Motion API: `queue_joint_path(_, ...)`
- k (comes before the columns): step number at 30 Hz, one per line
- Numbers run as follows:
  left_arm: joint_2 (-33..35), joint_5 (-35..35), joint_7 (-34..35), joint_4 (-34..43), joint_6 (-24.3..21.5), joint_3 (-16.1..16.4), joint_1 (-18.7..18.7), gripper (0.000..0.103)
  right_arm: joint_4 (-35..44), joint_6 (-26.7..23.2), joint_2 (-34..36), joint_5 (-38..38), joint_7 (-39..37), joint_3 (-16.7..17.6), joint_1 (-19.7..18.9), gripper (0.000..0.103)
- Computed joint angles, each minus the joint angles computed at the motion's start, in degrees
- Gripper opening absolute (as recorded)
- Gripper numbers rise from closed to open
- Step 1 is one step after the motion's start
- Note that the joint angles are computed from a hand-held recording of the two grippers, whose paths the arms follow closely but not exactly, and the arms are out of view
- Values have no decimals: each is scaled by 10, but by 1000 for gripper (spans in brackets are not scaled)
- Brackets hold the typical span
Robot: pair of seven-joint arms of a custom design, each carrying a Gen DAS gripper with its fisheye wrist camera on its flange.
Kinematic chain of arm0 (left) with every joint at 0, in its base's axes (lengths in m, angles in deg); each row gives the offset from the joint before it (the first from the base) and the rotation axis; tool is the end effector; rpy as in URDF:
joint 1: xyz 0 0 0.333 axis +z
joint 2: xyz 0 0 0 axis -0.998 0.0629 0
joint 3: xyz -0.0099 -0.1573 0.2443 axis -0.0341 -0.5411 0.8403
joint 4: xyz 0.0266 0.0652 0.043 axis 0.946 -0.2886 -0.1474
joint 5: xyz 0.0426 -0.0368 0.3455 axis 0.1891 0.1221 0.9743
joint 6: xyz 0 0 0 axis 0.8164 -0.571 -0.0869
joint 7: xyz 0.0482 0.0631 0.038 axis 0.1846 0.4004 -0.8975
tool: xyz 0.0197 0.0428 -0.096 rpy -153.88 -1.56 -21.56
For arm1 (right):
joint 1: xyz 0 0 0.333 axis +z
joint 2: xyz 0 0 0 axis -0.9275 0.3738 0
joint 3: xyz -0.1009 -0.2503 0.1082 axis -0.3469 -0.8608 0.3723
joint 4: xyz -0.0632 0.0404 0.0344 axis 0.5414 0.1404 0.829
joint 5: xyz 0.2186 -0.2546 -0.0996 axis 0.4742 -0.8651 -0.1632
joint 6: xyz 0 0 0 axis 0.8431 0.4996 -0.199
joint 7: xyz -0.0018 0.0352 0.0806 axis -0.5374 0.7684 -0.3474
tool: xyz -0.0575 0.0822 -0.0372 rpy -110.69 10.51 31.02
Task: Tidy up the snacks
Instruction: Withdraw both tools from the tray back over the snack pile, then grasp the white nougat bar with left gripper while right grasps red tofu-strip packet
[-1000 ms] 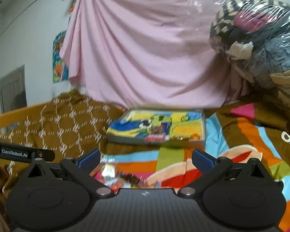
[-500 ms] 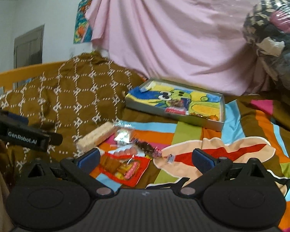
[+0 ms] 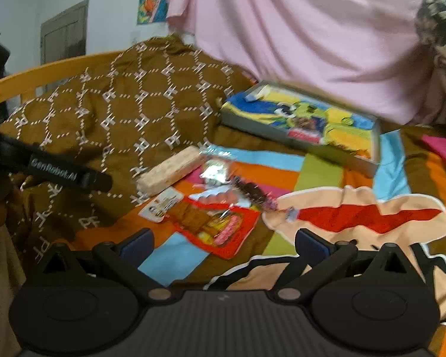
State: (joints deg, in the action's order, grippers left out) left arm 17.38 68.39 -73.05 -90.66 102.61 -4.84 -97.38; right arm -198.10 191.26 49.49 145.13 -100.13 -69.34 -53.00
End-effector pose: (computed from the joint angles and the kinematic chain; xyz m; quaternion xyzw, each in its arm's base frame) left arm 0.3949 -0.2527 0.4831 -0.7579 0.5116 -0.2508 0.3177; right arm 0.4399 0.0199 0.4727 -0.8062 0.3461 -0.2678 0.3981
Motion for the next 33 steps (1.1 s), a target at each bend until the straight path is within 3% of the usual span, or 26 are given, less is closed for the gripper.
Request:
queue_joint_path(7,37,-19,43,26,13,23,7,102,32,-20,42,-90,53,8,-7,103)
queue_joint_path(14,79,-108,126,47,53,60,13,102,60,-35,86,-155,82,18,-12,103)
queue_joint_path(23,122,-167,168,72,98,86,32,102,110,-56,146,-182,83,38,-25,103)
queue_joint_path(28,158,-118,160,117,76,92,30,102,157,-78,191,-174,17,55,-38,103)
queue_joint_path(33,206,-105,203,170,65,107,17,102,199,-106,232,-210,-49,76,-54,103)
